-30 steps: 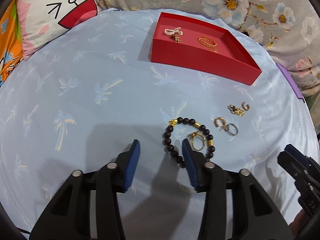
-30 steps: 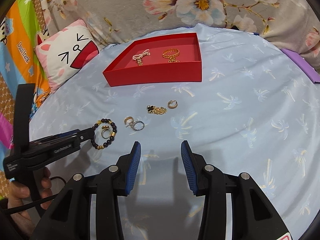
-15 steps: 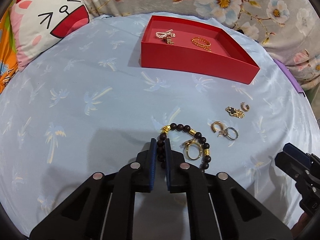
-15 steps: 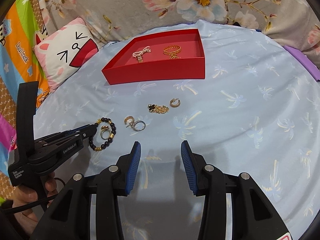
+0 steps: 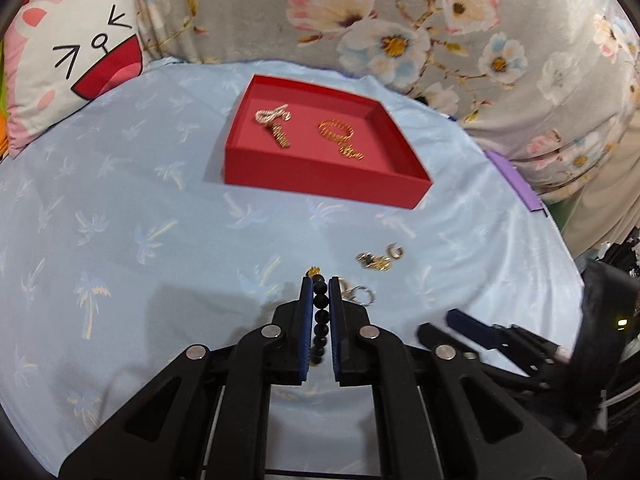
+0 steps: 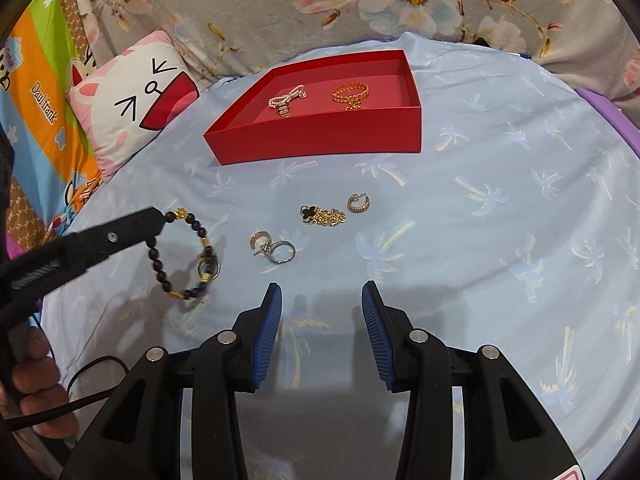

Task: Organize jewelry
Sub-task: 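Grasp a silver ring with the right tool while the left tool lifts the bead bracelet, then carry the bead bracelet and silver ring into the red box and open both tools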

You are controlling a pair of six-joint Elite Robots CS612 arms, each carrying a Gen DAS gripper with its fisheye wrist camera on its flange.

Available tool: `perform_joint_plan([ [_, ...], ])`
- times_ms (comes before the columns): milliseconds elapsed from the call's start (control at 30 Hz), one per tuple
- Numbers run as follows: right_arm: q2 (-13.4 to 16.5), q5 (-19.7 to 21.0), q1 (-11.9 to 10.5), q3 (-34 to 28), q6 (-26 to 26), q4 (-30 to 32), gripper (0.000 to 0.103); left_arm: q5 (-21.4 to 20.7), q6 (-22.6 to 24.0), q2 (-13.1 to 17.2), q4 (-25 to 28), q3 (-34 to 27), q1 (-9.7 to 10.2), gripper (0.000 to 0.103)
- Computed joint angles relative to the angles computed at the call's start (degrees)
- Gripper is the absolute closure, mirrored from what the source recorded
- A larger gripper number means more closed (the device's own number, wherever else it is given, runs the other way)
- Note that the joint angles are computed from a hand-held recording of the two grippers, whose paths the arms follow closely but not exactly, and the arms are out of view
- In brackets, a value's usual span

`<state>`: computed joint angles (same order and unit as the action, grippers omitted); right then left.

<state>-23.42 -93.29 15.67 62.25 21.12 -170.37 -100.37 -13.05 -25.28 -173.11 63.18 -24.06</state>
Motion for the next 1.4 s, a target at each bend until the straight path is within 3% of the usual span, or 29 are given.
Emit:
perform_joint_plan([
  [500,4.7,2.9,0.3,-9.1,-2.7,5.9,0.062,3.0,-2.7,-1.0,-1.0,1.0,0.89,0.096],
  [667,6.0,1.9,0.6,-11.7,-3.1,7.1,0.063,3.8,-3.2,-0.6,-0.3,0.4,1.22,0.096],
  [767,6.7,0.7,0.8,-12.8,-3.7,7.3,0.067,3.9,-3.4,-0.4,0.0,0.2,1.33,0.096],
  [867,7.1,-0.4,0.9,-13.7,-4.4,7.8,0.078,3.7,-3.5,-0.2,0.3,-0.1,1.39,0.096],
  [1200,6.6,-0.6,0.9,-12.5,-5.3,6.6,0.081,3.0,-3.0,0.0,1.3,-0.7,1.31,0.096],
  [1400,4.0,0.0,0.7,-7.9,-4.7,3.2,0.081,2.0,-1.9,-0.6,0.5,-0.3,1.2,0.096],
])
